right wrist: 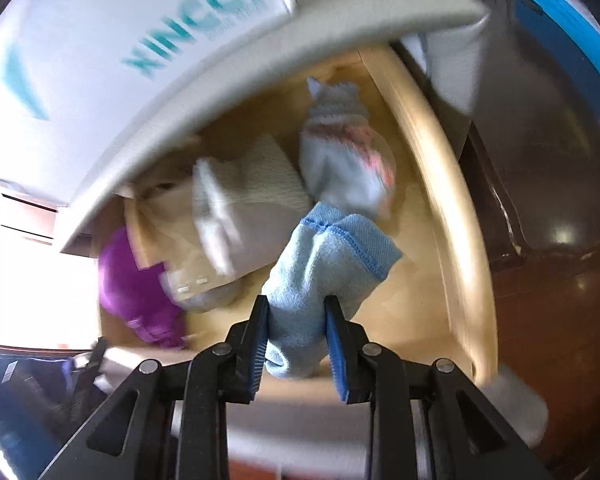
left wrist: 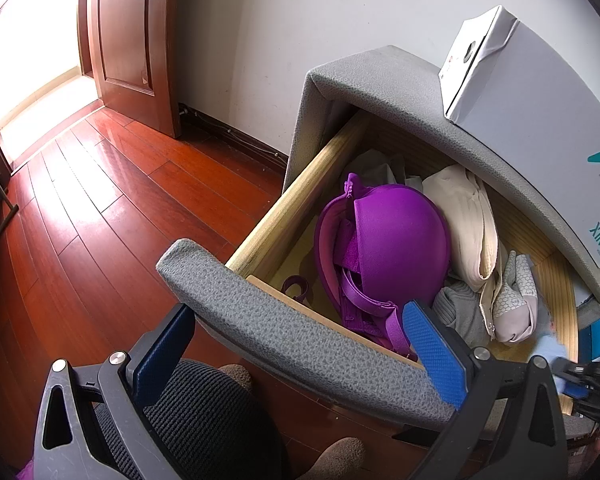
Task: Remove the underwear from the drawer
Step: 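Lift the light-blue sock with the right gripper into the XINCCI box, then open the right gripper and return it to the drawer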
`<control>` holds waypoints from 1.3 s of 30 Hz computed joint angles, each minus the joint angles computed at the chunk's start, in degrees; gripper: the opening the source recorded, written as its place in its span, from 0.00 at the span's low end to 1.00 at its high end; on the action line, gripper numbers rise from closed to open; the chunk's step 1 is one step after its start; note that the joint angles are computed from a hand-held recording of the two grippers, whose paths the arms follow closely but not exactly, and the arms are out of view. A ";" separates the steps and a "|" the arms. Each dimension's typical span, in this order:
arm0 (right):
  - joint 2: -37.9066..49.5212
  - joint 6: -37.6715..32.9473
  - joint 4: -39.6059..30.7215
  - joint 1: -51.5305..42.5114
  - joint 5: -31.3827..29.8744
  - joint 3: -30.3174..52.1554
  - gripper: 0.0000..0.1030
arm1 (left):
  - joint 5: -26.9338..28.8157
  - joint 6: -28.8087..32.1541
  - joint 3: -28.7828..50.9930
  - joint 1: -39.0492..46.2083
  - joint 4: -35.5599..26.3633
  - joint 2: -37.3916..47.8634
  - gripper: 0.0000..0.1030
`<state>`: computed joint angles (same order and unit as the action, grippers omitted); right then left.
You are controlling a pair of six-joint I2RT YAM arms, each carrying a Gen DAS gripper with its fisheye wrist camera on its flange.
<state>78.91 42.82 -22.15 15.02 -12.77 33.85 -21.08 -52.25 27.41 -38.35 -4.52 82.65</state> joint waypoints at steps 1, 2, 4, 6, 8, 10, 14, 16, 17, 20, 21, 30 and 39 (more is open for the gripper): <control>-4.73 0.82 -2.52 0.45 -0.22 -0.23 0.26 | -0.03 -0.02 -0.02 -0.02 0.04 0.01 1.00; -7.17 1.06 -3.74 0.35 -0.84 -0.30 0.26 | -0.03 -0.02 -0.02 -0.02 0.04 0.01 1.00; -14.04 1.76 -8.18 0.55 -2.71 0.43 0.26 | -0.01 -0.01 0.01 -0.01 0.02 0.03 1.00; -18.30 1.34 -13.50 0.38 -3.52 4.12 0.26 | 0.00 -0.05 -0.06 -0.05 0.05 0.04 1.00; -22.07 0.12 -18.74 0.18 -4.26 8.98 0.26 | 0.00 -0.05 -0.06 -0.05 0.05 0.04 1.00; -22.50 -1.58 -23.10 1.51 -2.74 16.39 0.26 | 0.00 -0.05 -0.06 -0.05 0.05 0.04 1.00; -15.27 -7.46 -27.49 2.29 0.26 32.45 0.26 | 0.01 -0.04 -0.03 -0.03 0.03 0.06 1.00; -9.55 -11.02 -28.27 1.31 1.68 39.32 0.26 | 0.03 0.04 -0.08 0.04 0.09 0.05 1.00; -6.86 -12.43 -28.05 0.71 2.27 41.94 0.26 | -0.03 -0.05 -0.04 -0.06 0.08 0.07 1.00; 3.91 -15.18 -27.63 -1.62 2.02 51.11 0.26 | -0.04 -0.04 -0.02 -0.05 0.08 0.09 1.00; 7.31 -16.02 -27.27 -2.32 2.21 53.57 0.26 | -0.01 0.01 -0.05 -0.01 0.12 0.08 1.00; 29.23 -20.18 -28.93 -4.33 8.25 67.67 0.26 | -0.04 -0.10 0.03 -0.09 0.01 0.12 1.00; 30.57 -20.18 -25.41 -5.35 9.78 62.47 0.32 | -0.09 -0.15 0.06 -0.14 0.01 0.16 1.00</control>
